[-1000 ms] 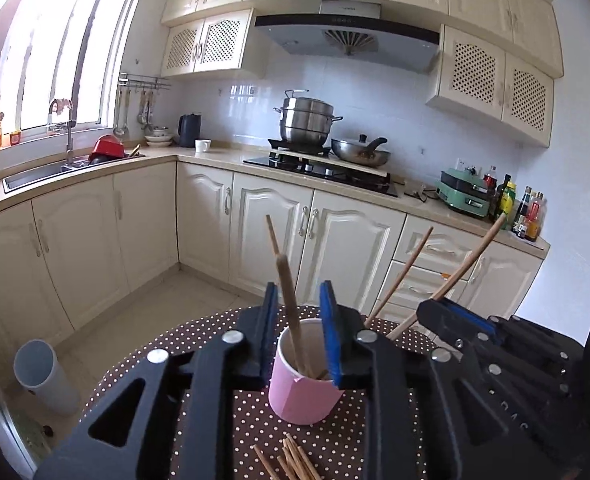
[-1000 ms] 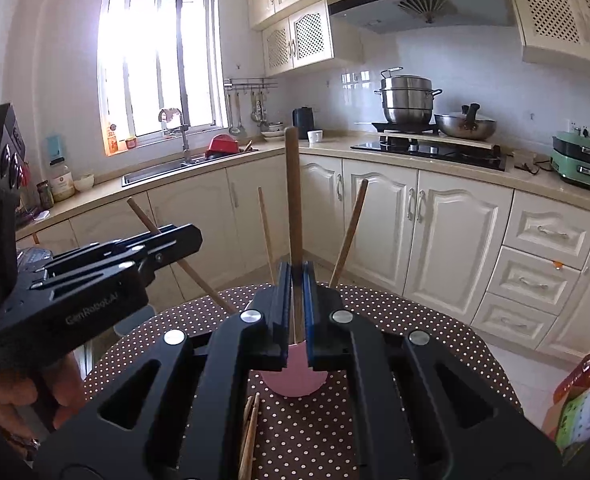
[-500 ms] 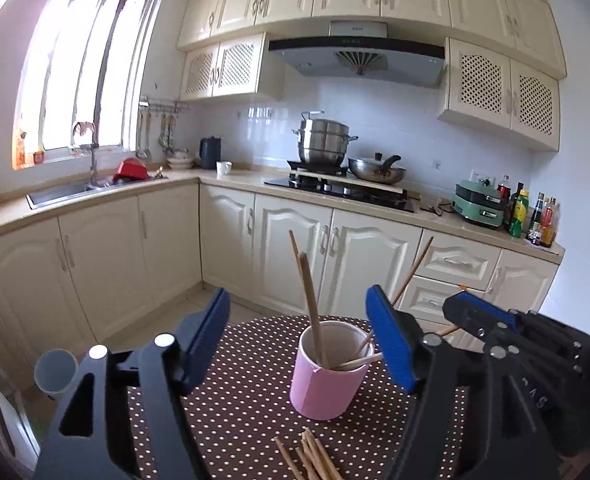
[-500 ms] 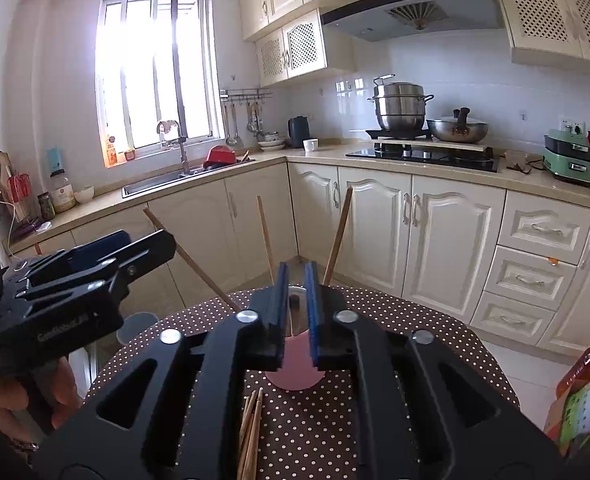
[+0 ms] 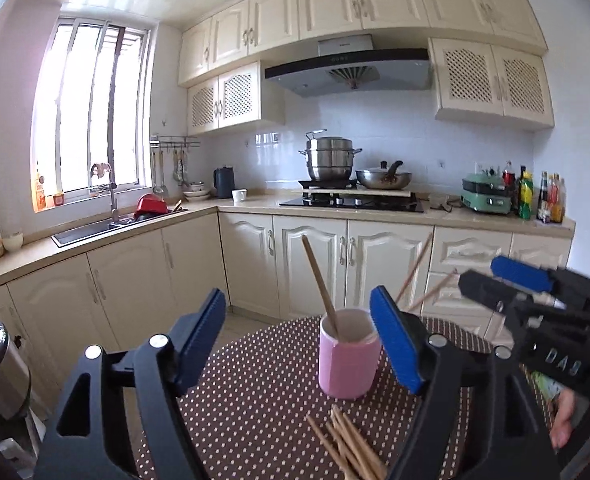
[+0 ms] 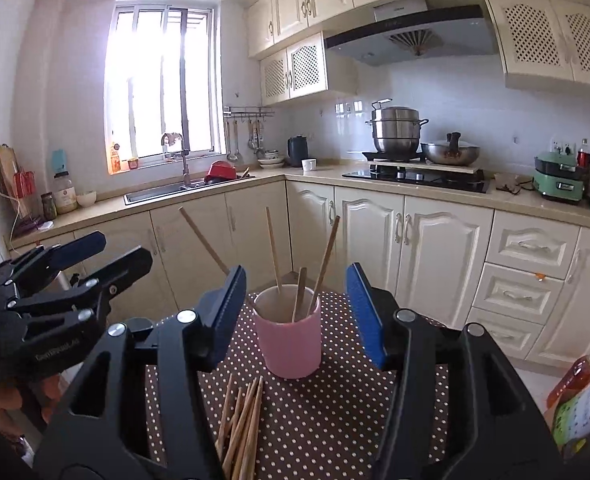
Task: Organize utensils
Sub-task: 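Move both open grippers back down to the loose chopsticks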
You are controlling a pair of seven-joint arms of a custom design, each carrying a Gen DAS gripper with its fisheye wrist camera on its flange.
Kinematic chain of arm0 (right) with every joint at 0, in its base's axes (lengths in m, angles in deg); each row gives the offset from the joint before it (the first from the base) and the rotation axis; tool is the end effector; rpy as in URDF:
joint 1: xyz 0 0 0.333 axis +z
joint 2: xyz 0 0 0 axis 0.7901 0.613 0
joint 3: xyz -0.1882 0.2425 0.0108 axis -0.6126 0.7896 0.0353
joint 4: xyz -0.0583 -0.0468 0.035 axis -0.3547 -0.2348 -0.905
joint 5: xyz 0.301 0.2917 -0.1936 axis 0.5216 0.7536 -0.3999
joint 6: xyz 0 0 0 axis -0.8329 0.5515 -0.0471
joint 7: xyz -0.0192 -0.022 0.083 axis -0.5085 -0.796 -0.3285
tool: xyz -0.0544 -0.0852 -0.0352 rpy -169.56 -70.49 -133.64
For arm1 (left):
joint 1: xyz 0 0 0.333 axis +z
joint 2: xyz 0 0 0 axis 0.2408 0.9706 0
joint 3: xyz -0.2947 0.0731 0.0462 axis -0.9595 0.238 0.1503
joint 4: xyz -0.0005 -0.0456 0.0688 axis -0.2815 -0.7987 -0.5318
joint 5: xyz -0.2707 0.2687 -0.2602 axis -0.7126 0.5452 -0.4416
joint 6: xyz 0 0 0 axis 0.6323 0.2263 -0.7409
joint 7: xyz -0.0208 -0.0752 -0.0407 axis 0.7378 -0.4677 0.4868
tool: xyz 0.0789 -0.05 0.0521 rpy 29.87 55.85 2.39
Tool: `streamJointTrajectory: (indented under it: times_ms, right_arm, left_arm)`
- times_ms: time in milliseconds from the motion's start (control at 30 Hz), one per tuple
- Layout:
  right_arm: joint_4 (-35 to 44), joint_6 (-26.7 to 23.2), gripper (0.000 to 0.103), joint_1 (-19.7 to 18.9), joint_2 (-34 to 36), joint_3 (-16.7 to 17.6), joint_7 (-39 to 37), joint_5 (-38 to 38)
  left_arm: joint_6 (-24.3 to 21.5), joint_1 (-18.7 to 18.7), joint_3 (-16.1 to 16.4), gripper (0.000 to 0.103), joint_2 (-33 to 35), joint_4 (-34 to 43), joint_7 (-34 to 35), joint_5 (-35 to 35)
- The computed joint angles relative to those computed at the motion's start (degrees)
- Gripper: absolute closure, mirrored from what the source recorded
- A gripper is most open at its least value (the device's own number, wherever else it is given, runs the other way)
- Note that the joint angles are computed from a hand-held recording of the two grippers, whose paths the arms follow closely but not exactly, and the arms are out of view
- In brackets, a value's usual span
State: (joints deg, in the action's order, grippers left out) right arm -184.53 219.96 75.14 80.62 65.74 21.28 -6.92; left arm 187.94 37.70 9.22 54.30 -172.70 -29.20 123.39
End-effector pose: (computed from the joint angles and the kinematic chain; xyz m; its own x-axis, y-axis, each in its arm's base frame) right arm 0.5971 0.1784 0.6345 0.4325 -0.8995 -0.0619 -0.2330 -0.0452 -0.9714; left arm 0.5282 -0.0837 0.6305 0.0524 -0.9972 -0.0538 -0.2421 0.0396 -0.9695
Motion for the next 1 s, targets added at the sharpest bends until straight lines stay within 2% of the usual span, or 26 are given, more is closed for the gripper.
streamJointTrajectory:
  times_ms: [100,133,200,233,300,333,367,567,700,833,867,1000]
  right_arm:
    - [-2.06,0.87,0.050,0.88,-1.82,-0.44,-3.94,2.94]
    - [-2.78,1.35,0.050,1.04,-2.26,-0.43,-4.25,2.96]
    - [-4.01,1.89,0.050,1.58,-2.96,-0.72,-5.10,3.35]
    - [-5.04,1.86,0.050,1.28,-3.31,-0.47,-3.51,1.56]
    - [-6.49,1.77,0.050,1.24,-3.64,-0.47,-1.06,-1.18]
    - [-7.31,1.54,0.050,0.96,-3.88,-0.33,0.96,-3.23]
    - [-8.09,1.06,0.050,0.48,-3.99,-0.05,3.70,-5.89]
    - [-11.29,-0.59,0.050,-1.18,-3.55,0.87,15.97,-18.95]
    - [-12.49,-3.36,0.050,-3.08,-2.98,2.03,24.92,-28.66]
    - [-12.10,-8.63,0.050,-5.13,-1.43,3.14,34.01,-38.47]
    - [-12.09,-9.19,0.050,-5.26,-1.09,3.23,35.36,-40.05]
    - [-11.08,-13.06,0.050,-6.64,0.67,4.11,43.21,-49.04]
  left_arm:
    - [-2.55,-4.79,3.83,0.030,-1.44,-2.41,1.86,-1.07]
    - [-3.23,-8.41,6.71,0.030,-1.63,-3.65,5.05,-3.94]
    - [-4.81,-11.65,9.89,0.030,-1.83,-4.49,3.81,-2.25]
    - [-6.75,-15.28,12.78,0.030,-1.56,-4.96,7.42,-5.44]
    - [-11.31,-19.73,16.40,0.030,-1.34,-5.17,10.36,-9.13]
    - [-13.31,-23.03,19.37,0.030,-0.86,-5.36,13.61,-12.83]
    - [-13.40,-24.32,20.74,0.030,-0.63,-5.66,14.78,-14.22]
    - [-16.16,-23.02,19.89,0.030,0.02,-7.18,16.50,-18.38]
    - [-18.36,-25.76,22.08,0.030,0.71,-7.71,19.64,-23.51]
    - [-21.11,-28.68,24.63,0.030,2.45,-7.43,23.66,-30.30]
    - [-21.23,-30.43,26.25,0.030,3.00,-7.45,26.36,-33.14]
    - [-22.87,-30.80,25.83,0.030,4.84,-7.09,30.33,-37.50]
